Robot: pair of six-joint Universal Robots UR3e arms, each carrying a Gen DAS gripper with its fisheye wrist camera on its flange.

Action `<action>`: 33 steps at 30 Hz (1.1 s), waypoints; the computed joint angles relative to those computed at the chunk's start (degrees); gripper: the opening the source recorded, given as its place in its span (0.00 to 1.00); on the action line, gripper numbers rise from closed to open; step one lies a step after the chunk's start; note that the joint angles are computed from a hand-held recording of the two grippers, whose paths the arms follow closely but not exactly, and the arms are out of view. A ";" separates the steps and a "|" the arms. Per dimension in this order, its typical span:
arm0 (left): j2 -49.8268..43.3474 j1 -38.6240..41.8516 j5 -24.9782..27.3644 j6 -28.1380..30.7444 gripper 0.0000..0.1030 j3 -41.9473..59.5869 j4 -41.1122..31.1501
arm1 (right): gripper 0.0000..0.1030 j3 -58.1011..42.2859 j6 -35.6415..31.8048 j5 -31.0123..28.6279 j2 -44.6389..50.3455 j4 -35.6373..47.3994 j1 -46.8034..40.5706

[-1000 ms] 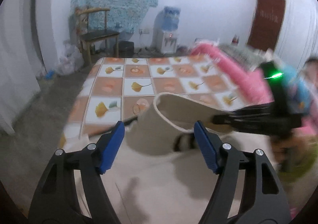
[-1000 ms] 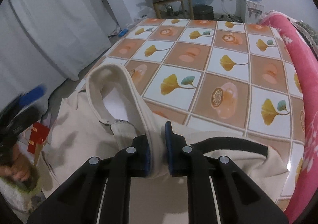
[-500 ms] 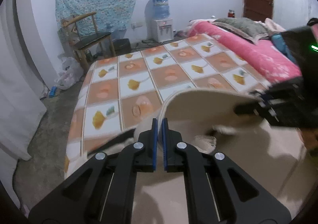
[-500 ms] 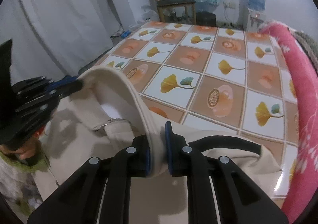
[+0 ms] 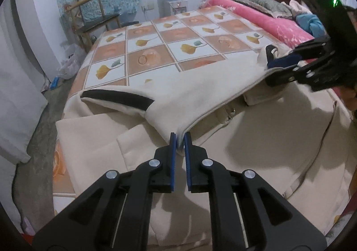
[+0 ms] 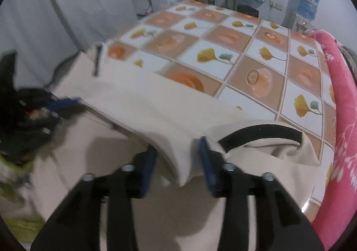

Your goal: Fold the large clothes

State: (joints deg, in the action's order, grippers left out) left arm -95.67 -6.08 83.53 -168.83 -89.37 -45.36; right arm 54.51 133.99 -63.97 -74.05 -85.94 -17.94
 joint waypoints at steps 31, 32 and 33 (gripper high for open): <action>-9.23 2.96 -8.39 -6.81 0.18 9.42 -3.08 | 0.41 17.94 4.70 -3.18 -6.10 -15.29 1.09; -8.28 3.50 -9.09 -6.95 0.18 7.95 -2.56 | 0.39 15.26 3.89 -0.65 -5.76 -9.49 -2.12; -7.69 3.94 -9.58 -7.04 0.18 7.04 -2.31 | 0.38 11.83 4.14 1.53 -4.65 -4.54 -4.22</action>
